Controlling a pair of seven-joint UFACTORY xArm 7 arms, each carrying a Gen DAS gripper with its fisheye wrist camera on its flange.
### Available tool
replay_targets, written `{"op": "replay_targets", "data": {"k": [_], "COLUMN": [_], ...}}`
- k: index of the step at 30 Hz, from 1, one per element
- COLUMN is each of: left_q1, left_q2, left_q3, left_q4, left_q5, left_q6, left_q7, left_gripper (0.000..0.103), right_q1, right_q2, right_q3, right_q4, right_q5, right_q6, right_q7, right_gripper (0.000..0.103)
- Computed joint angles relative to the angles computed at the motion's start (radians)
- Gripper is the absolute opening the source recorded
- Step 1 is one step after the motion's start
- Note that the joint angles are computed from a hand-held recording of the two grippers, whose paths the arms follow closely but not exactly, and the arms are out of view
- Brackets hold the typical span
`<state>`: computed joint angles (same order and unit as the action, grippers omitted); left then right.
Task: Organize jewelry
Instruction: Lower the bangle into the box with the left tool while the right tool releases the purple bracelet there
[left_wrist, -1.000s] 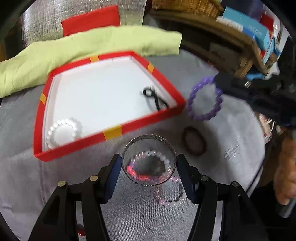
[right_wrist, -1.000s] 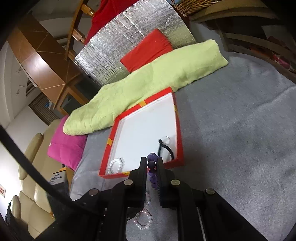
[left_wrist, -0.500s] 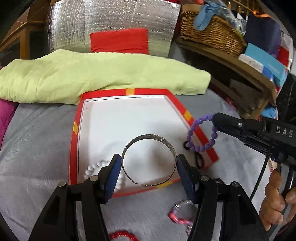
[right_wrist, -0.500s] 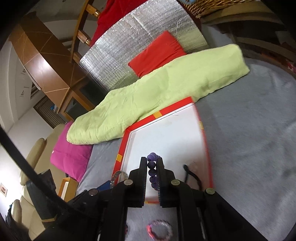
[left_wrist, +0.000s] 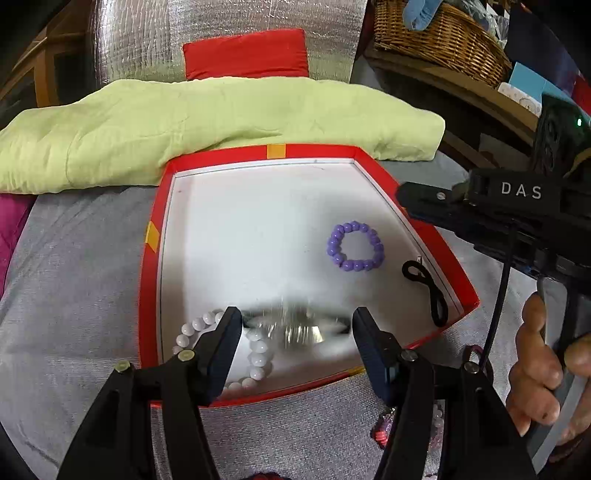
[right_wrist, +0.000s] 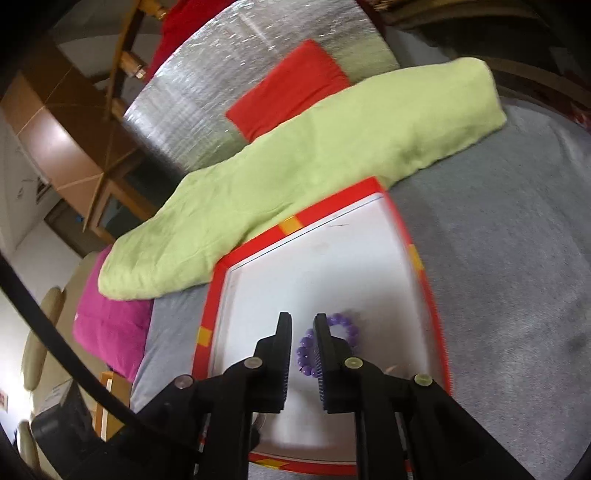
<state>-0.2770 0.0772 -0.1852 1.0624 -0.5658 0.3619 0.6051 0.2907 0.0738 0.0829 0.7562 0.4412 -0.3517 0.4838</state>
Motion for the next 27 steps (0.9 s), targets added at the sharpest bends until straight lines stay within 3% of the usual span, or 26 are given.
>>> {"op": "replay_targets", "data": {"k": [3,7,9,11,16,18,21,27], "left_q1": [0.005,0.007,0.013,0.019,0.036,0.043,0.055,0.054], "left_q2": [-0.013,-0.038,-0.054,-0.066,-0.112,-0.131,-0.16,-0.207], "left_q3": [0.005,0.024,0.037,0.047,0.07,0.077,0.085,0.099], "left_q4": [-0.007,-0.029,-0.039,-0.047,-0.09,-0.109,-0.14,-0.18], "left_q5": [-0.009,0.049,0.091,0.115,0.228,0.275,0.345,0.359], "left_q6": [0.001,-0.022,-0.026,-0.025,-0.041,-0.036,-0.02,0.022], "left_q7": [0.002,-0.052,-0.102,-0.126,-0.228,-0.255,-0.298,-0.336], "left_gripper": [0.063,0.063,0.063,0.063,0.063,0.063,0.063,0.063], "right_q1": [-0.021,-0.016,-0.02,-0.031,-0.085,-0.134,-0.172,-0.263], "right_q2": [-0.026,-0.069,-0.093,-0.117,-0.167,-0.188,-0.216,-0.245], "right_q3": [0.005,0.019,0.035,0.054,0.168,0.251,0.312,0.463], "right_q4": [-0.032,-0.054,-0.064,-0.084,-0.099,-0.094,-0.102,-0.093], "right_q5": [-0.033,0.04,0.078,0.088,0.292,0.435,0.535,0.819], "right_q6": [-0.009,0.009,0.028,0.027,0.014,0.018,0.033,0.036], "right_q7": [0.047,-0.028,-0.062,-0.067,-0.267,-0.4,-0.49,-0.723], "right_gripper": [0.019,0.023,0.033,0.056,0.057,0.057,0.057,0.057]}}
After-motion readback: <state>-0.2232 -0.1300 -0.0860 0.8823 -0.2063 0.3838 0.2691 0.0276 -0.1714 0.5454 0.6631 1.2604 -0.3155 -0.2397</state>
